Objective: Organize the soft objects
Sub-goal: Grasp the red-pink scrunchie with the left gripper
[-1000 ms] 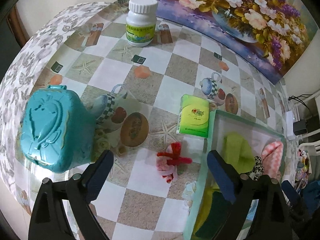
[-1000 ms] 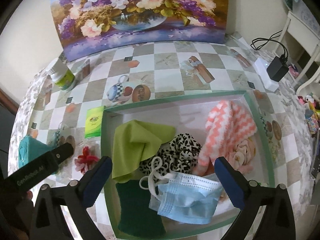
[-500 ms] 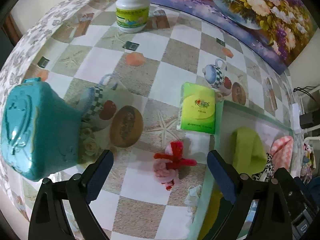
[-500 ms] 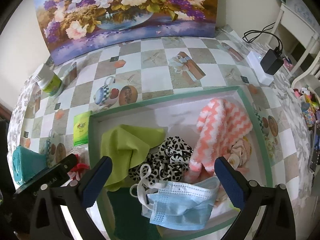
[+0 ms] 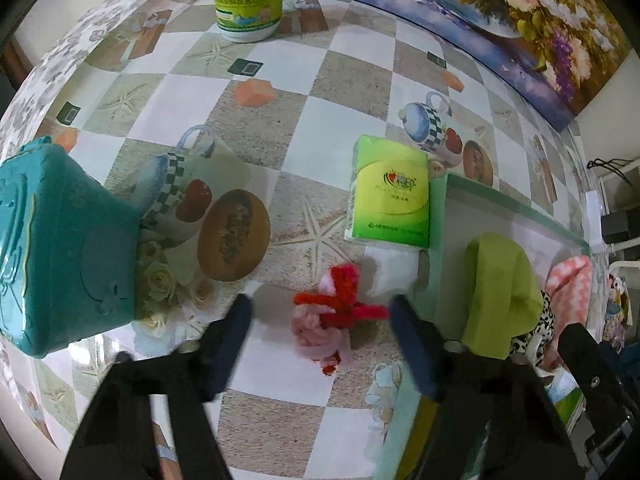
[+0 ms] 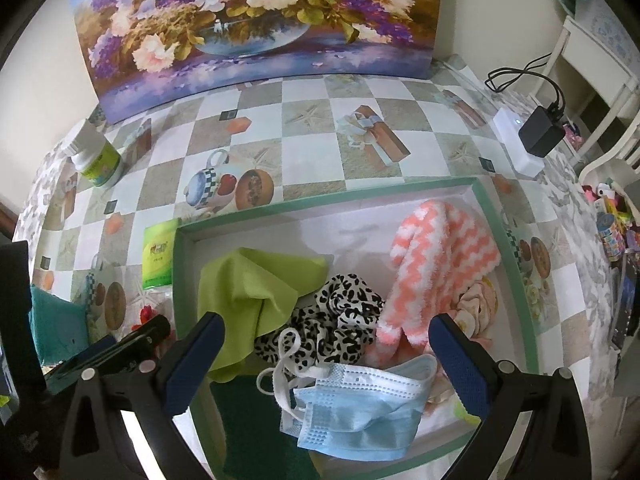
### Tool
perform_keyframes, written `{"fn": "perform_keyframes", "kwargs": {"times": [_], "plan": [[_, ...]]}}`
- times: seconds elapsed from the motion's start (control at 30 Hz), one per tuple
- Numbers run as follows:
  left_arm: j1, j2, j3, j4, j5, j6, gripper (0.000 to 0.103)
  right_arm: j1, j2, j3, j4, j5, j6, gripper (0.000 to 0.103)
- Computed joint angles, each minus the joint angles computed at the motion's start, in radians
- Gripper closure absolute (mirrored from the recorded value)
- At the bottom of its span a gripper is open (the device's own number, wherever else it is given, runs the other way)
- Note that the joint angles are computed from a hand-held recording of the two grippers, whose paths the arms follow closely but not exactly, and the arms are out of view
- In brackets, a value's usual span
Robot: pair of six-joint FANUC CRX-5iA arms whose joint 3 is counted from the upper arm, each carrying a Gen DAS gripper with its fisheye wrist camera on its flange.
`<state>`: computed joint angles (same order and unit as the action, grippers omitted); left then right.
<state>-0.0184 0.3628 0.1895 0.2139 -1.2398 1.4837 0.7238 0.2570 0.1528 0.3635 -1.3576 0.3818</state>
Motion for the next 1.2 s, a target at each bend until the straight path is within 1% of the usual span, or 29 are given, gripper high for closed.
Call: {"fn": "perform_keyframes", "kwargs": {"times": [0.03,0.07,0.13,0.37,0.5,0.67,0.83,0.9,0.93,0.97,1.1,1.2], "plan": [[-0.001,0.004,0.002,0.003,-0.001,0.000,0.042,0.000,0.001,0.001,0.000,-0.001,0.001,0.000],[0.000,0.004,0.000,0.007,-0.001,-0.002,0.048,0.000,0.001,0.001,-0.001,-0.001,0.002,0.000],[-0.001,0.001,-0.002,0.001,0.007,-0.004,0.055,0.000,0.001,0.001,-0.001,-0.001,0.001,0.000],[0.009,-0.003,-0.010,0.017,0.022,-0.017,0.060,-0.001,0.001,-0.001,-0.008,0.006,0.004,0.000],[0.009,-0.001,-0.001,0.005,0.032,-0.019,0.062,-0.004,0.002,0.001,-0.022,0.020,0.019,0.000],[0.018,0.000,0.012,0.004,0.045,-0.014,0.066,-0.011,0.002,0.005,-0.043,0.054,0.034,0.000],[0.027,-0.005,0.013,0.021,0.063,-0.024,0.068,-0.008,0.006,0.007,-0.027,0.085,0.045,0.000],[0.032,-0.008,0.011,0.029,0.064,-0.027,0.070,-0.007,0.007,0.008,-0.023,0.096,0.049,0.000],[0.035,-0.008,0.010,0.035,0.064,-0.029,0.073,-0.006,0.007,0.006,-0.017,0.103,0.046,0.000],[0.038,-0.008,0.010,0.042,0.065,-0.032,0.090,-0.005,0.007,0.004,-0.012,0.108,0.046,0.000],[0.042,0.000,0.018,0.060,0.072,-0.038,0.089,0.000,-0.002,-0.012,0.012,0.147,0.039,0.000],[0.045,0.013,0.025,0.070,0.061,-0.038,0.089,0.001,-0.010,-0.022,0.030,0.175,0.023,0.000]]}}
